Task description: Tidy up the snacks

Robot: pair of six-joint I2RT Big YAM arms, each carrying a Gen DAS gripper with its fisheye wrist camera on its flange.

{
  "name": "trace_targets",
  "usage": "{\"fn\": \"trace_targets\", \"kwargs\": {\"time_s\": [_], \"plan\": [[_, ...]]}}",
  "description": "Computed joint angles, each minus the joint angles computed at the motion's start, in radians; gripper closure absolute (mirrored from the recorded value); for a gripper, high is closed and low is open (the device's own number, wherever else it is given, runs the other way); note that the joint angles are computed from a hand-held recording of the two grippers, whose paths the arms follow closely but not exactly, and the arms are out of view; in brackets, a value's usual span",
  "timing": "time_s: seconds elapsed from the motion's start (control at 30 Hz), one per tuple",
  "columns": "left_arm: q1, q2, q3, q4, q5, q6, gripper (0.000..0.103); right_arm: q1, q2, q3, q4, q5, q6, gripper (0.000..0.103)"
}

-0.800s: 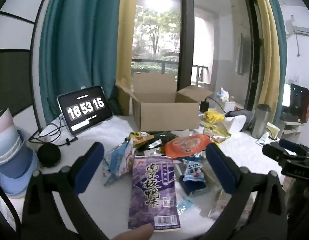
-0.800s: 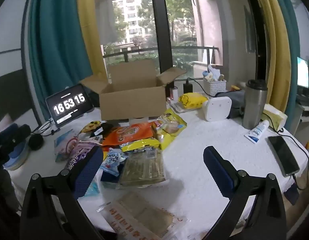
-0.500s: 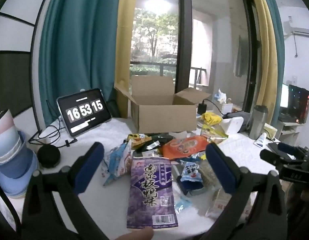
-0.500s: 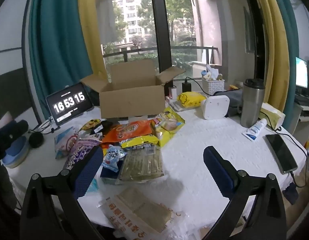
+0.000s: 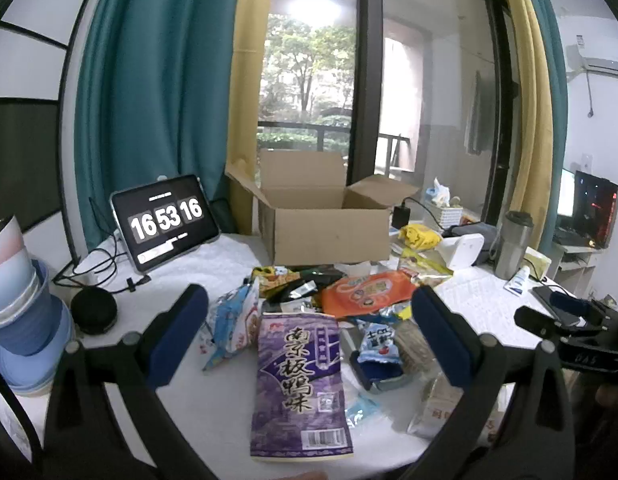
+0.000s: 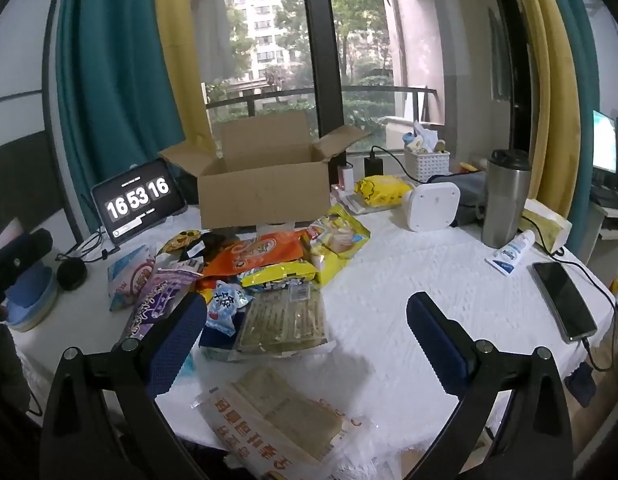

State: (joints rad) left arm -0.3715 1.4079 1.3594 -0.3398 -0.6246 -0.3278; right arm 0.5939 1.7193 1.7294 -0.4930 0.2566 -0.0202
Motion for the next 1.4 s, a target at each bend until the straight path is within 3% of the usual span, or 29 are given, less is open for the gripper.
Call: {"fn": "trace_targets", "kwargs": {"time_s": [1.4], "plan": [[-0.001, 0.003, -0.001, -0.009, 0.002, -0.006, 0.001, -0.009, -0.008, -0.023, 0.001, -0.007, 0.001, 0.001]]}}
